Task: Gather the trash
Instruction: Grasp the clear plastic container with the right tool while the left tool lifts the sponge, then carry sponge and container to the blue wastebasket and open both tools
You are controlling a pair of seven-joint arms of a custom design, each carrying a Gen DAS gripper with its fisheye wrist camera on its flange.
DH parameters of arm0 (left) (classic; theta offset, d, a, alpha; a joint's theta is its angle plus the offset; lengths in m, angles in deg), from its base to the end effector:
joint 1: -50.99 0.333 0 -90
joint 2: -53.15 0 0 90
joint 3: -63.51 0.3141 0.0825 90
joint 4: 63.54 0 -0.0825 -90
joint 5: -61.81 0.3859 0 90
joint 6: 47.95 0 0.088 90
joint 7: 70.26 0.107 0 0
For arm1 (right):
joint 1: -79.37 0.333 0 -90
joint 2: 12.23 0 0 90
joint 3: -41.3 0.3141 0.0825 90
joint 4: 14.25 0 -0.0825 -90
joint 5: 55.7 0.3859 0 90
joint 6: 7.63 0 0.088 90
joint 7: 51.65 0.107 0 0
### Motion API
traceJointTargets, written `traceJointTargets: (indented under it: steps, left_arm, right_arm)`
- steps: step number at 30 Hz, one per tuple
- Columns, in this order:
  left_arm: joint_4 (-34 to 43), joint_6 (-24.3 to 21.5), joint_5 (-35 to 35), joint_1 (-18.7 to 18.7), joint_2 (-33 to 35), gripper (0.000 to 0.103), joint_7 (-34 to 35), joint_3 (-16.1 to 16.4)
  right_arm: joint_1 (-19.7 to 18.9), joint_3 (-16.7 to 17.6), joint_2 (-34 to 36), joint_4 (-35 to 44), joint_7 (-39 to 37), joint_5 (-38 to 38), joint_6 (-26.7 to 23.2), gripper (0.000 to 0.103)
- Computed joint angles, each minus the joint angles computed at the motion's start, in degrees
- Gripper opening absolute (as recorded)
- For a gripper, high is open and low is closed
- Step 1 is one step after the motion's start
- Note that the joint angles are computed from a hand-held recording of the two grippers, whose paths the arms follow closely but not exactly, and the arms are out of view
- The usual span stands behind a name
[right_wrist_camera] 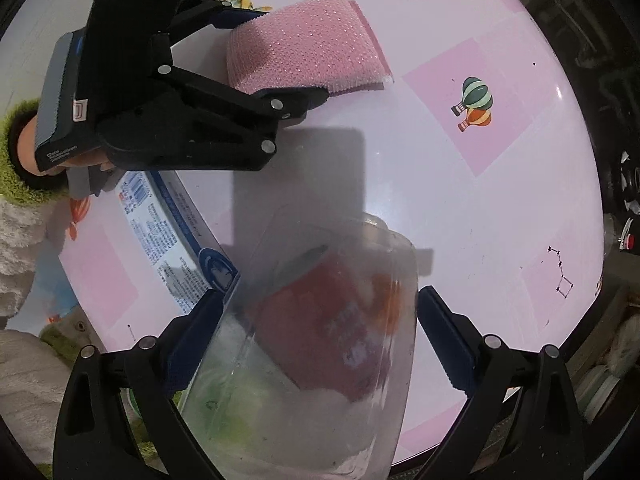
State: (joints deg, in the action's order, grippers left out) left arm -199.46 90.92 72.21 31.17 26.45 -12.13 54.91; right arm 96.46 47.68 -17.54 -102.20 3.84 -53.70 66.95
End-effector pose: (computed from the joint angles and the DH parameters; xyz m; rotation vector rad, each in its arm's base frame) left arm 0.3967 -0.2223 0.5497 -1.8868 1.9786 -0.6069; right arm 0.4534 0.2051 0.6661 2.9480 -0.8368 -0.1908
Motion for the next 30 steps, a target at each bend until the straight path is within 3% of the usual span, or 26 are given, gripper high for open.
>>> traceJointTargets:
  steps: [12,21,30]
  left_arm:
    - [-0.2,-1.3,4.1,1.0,-5.6,0.077,-5.4,-1.7]
    - [1.3,-2.9,7.5,-0.5,-12.5,0.077,-9.0,-3.3]
    - [7.1,-3.3,9.3,-5.7,-12.7,0.077,-6.4,-6.3]
  right_arm:
    - [-3.5,-3.1,-0.8,3.7,2.0,8.1,0.7,0.090]
    - [-9.6,-7.6,-4.3,4.2,4.5,20.4,2.4,0.089]
    - [-16.5,-11.9,-23.0,-16.0,8.6,27.7,9.5,0.089]
